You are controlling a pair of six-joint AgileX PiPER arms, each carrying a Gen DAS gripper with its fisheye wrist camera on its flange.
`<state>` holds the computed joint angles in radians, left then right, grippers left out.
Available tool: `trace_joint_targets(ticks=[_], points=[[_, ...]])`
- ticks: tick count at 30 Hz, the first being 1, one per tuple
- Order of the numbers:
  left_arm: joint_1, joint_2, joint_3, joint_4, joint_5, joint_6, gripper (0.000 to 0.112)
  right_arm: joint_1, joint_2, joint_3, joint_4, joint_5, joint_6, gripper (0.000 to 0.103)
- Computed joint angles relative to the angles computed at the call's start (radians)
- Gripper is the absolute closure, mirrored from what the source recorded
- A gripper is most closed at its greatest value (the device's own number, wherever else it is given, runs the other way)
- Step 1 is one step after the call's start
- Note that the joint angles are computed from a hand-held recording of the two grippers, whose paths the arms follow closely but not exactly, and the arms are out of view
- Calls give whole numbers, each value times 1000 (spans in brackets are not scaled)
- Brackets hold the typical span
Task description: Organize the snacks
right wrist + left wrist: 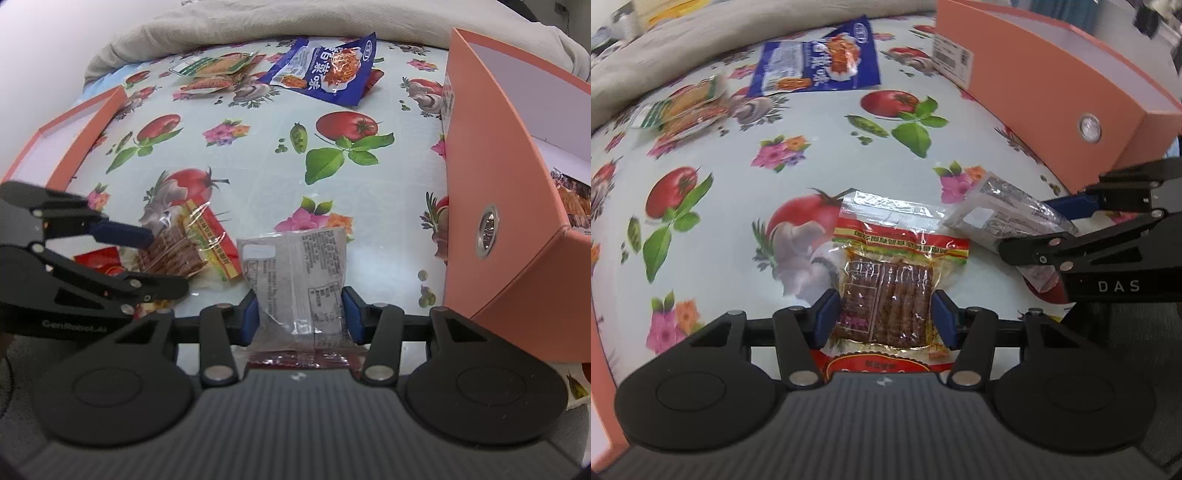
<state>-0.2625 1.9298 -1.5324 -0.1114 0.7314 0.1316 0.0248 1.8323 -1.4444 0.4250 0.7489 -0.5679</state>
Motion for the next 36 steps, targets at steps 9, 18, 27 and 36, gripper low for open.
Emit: trace_joint_targets(ticks=[9,18,27,36], points=[[-4,-57,88,28,-83,-193,54,-3,-13,3,2,-12,18,56],[7,-85,92,66,-103,-330,55,2,-33,0,10,-27,25,56],[24,-105,23,69,-84,-434,55,3,-54,-28,8,-31,50,56],[-12,-79,-170,132,27,-506,54,-21,-69,-131,31,-6,60,56]])
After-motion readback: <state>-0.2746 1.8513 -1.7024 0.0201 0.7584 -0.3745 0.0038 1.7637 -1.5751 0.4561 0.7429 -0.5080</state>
